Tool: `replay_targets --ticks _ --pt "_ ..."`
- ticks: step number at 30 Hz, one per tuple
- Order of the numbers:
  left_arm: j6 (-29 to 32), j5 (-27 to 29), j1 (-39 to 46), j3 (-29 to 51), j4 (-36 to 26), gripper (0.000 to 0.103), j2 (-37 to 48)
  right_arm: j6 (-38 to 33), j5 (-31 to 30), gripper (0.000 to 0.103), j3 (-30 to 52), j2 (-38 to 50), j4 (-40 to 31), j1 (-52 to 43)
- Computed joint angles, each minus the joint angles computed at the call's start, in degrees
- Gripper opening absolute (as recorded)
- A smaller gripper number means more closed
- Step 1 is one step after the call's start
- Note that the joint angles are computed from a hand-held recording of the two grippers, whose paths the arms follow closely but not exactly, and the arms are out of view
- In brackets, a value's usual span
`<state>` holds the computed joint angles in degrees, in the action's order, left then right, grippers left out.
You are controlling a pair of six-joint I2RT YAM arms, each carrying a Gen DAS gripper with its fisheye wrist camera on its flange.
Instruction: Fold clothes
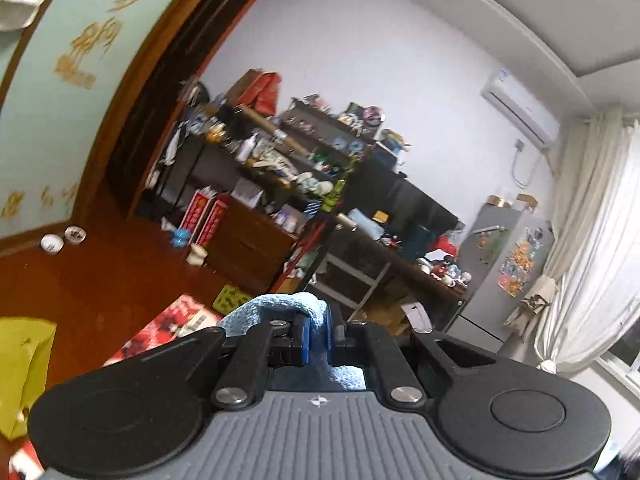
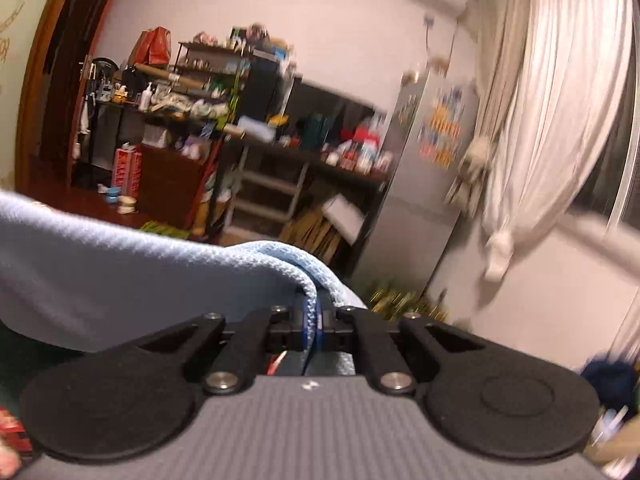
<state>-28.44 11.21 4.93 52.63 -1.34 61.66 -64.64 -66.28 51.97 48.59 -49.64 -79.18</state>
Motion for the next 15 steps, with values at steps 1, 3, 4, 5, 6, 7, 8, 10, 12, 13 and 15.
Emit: replay_targets --ticks 1,3,4,5,6,7,8,10,12,13,15 --pt "0.5 -0.8 -1.0 2.1 -0.4 0.007 1.8 5.4 1.3 0.003 0.8 -0.7 5.3 2.3" --pt "1.2 -2.7 -3.3 7.6 -1.1 0.007 7.2 14.9 6.4 0.003 3.8 0.6 13.1 8.7" --pt "1.7 -3.7 -4.3 10.2 -1.4 0.007 9.9 18.4 10.6 0.003 5.7 2.3 16.0 13.3" --pt "2.4 -4.9 -5.5 13.4 -2.1 0.007 13.2 20.4 14.3 0.003 6.9 3.8 18.0 17.1" --pt "3.3 -6.2 -6.6 16.9 -3.0 0.007 16.7 21.9 17.9 0.003 8.4 5.7 19.6 20.7" --pt "4.3 -7.4 -7.6 20.4 -3.9 0.007 20.2 23.1 22.2 0.003 10.1 8.0 20.9 24.8" --pt "5.3 -8.5 -8.4 24.2 -5.1 0.007 23.8 24.7 26.9 0.003 12.1 11.0 22.1 29.4" --pt "6.9 -10.2 -9.7 32.5 -8.2 0.008 31.2 26.7 33.7 0.003 14.9 16.8 24.0 36.1" --pt "7.9 -11.3 -10.6 42.1 -12.6 0.008 39.5 28.7 39.5 0.003 18.1 23.5 25.5 41.6" --pt "8.1 -11.8 -10.9 47.2 -15.1 0.008 43.7 29.4 41.7 0.004 19.9 27.1 25.8 43.8" --pt "8.3 -12.9 -11.3 55.9 -19.0 0.008 51.3 30.7 45.9 0.004 23.4 34.8 27.3 47.7"
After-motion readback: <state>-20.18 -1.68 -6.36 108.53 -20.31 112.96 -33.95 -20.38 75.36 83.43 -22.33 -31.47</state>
